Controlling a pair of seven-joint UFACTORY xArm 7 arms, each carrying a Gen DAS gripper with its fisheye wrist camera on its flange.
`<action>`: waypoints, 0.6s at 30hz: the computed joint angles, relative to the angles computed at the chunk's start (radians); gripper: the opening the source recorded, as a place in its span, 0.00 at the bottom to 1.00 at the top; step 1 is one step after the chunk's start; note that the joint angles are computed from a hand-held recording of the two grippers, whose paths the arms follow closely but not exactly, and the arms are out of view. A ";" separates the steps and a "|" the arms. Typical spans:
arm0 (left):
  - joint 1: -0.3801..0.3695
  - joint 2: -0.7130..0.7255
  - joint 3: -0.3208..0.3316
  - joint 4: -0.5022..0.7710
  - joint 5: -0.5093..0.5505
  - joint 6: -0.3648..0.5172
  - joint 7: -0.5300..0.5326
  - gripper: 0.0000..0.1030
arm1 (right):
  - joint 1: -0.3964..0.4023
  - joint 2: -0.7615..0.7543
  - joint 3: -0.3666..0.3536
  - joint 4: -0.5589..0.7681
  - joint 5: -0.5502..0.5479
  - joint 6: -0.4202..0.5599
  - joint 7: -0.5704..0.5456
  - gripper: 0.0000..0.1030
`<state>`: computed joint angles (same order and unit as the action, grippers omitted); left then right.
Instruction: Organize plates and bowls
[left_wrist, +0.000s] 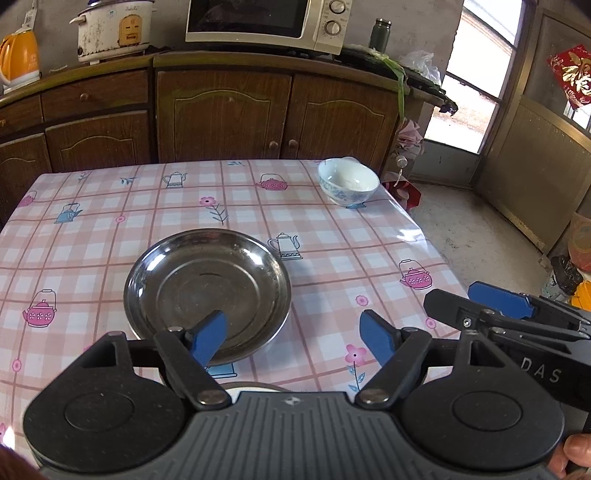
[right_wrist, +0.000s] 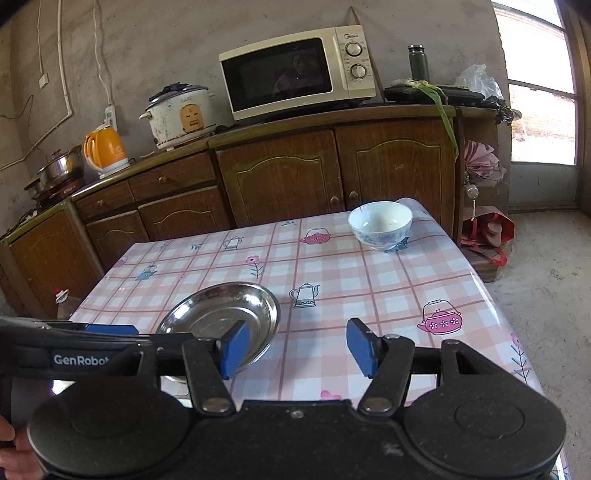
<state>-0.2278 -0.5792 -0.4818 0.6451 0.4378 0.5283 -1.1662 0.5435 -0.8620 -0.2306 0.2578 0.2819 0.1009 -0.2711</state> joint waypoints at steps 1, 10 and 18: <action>0.006 0.015 -0.001 0.013 0.003 -0.005 0.000 0.78 | 0.002 0.013 -0.012 0.011 0.000 -0.005 -0.004 0.69; 0.049 0.168 -0.018 0.158 0.123 0.026 -0.026 0.79 | 0.083 0.133 -0.160 0.132 0.013 -0.091 -0.095 0.74; 0.019 0.336 0.024 0.308 0.267 0.070 -0.068 0.80 | 0.246 0.255 -0.347 0.268 0.034 -0.147 -0.169 0.77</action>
<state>-0.2084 -0.2432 -0.4581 0.9529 0.7044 0.5980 -1.2338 0.7890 -0.6073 -0.5774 0.5260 0.3160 -0.0463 -0.4404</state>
